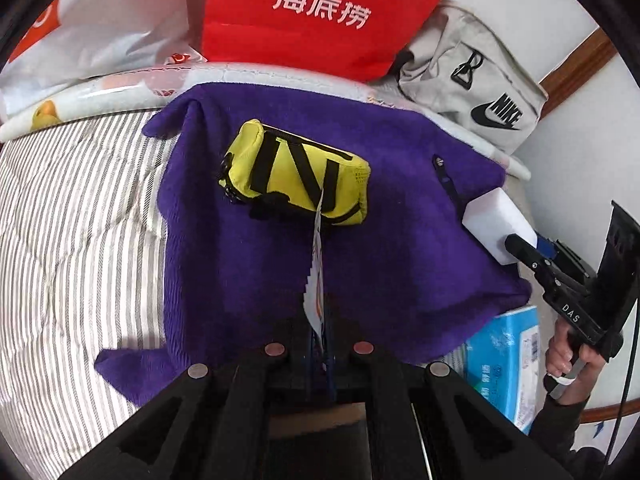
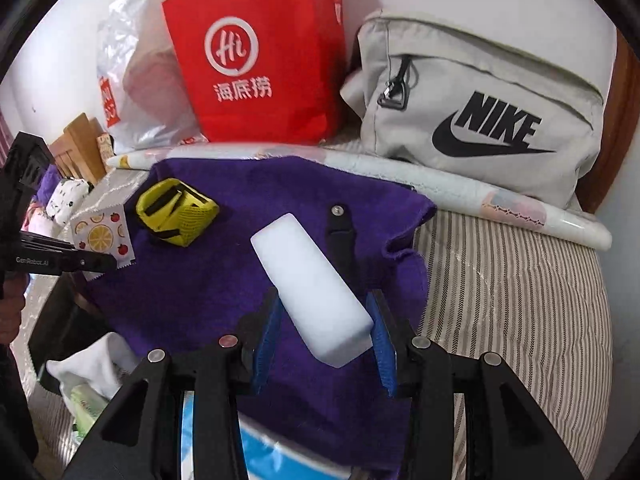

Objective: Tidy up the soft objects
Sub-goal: 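Lower the snack packet onto the purple towel and open the left tool while the right tool releases the sponge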

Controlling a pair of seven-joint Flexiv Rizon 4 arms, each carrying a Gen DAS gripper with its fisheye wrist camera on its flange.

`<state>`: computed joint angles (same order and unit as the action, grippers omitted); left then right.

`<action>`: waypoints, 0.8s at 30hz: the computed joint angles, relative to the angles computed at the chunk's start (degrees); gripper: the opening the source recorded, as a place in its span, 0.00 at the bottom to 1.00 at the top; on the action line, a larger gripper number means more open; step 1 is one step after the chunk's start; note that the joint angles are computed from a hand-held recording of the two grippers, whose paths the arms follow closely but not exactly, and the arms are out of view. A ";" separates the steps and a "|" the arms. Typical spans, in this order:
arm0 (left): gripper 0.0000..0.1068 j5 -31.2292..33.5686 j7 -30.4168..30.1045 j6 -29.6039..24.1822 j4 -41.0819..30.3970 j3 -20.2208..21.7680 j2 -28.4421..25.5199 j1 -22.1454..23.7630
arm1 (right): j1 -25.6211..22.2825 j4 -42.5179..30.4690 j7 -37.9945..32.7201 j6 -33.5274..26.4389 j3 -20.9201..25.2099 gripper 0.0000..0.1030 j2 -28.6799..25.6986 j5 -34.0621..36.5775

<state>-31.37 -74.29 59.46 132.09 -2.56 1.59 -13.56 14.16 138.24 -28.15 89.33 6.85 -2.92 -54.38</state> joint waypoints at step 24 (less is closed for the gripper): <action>0.63 25.56 -15.49 0.11 -4.29 0.72 2.13 3.36 | 1.34 0.70 -3.43 -1.91 1.05 0.72 2.18 7.54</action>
